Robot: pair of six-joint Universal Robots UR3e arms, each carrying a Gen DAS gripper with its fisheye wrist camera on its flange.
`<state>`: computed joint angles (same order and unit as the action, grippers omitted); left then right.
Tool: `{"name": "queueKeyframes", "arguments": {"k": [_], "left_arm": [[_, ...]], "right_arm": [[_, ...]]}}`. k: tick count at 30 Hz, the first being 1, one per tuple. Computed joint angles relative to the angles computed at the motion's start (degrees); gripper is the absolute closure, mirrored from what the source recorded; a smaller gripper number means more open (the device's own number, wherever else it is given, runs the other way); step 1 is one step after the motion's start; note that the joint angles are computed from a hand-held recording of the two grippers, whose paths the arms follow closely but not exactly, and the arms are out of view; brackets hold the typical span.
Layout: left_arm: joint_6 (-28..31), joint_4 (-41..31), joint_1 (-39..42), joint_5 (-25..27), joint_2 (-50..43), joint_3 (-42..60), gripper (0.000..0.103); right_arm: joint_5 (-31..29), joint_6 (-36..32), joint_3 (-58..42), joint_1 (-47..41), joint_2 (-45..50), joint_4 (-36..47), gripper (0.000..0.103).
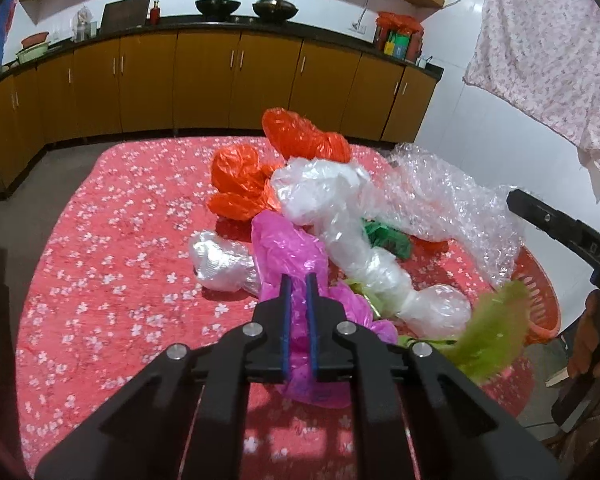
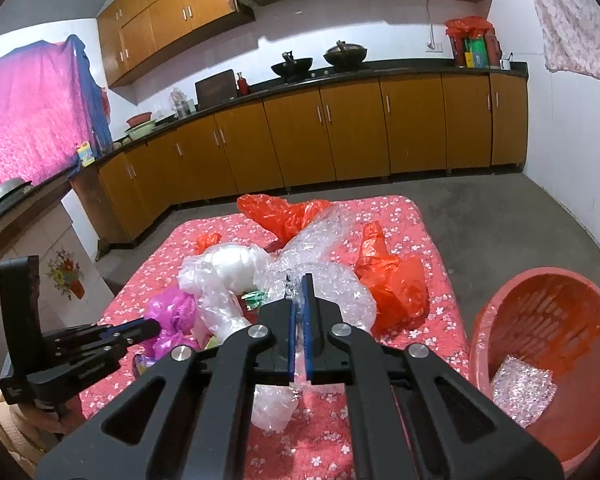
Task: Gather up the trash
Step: 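Grasp bubble wrap with the right tool while the left tool grasps the pink bag, then carry both bags over the orange basket and open both tools to release them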
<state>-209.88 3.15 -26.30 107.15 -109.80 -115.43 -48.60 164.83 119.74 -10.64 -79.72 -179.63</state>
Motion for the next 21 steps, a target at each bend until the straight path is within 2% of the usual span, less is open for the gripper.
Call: {"name": "queueKeyframes", "arguments": {"k": [10, 15, 21], "left_arm": [[-1.7, -1.2, -3.4, 6.5, 9.3, -4.7, 0.095], [-1.4, -3.6, -5.6, 8.8, 10.2, -1.3, 0.095], [0.9, -5.6, -8.3, 9.3, 6.6, 6.8, 0.095]], "right_arm": [[3.9, -1.6, 6.6, -4.2, -7.8, -0.3, 0.1], [5.6, -2.4, 9.4, -6.4, -11.1, -0.1, 0.1], [8.3, -4.4, 12.6, -11.0, -16.0, 1.5, 0.1]]}}
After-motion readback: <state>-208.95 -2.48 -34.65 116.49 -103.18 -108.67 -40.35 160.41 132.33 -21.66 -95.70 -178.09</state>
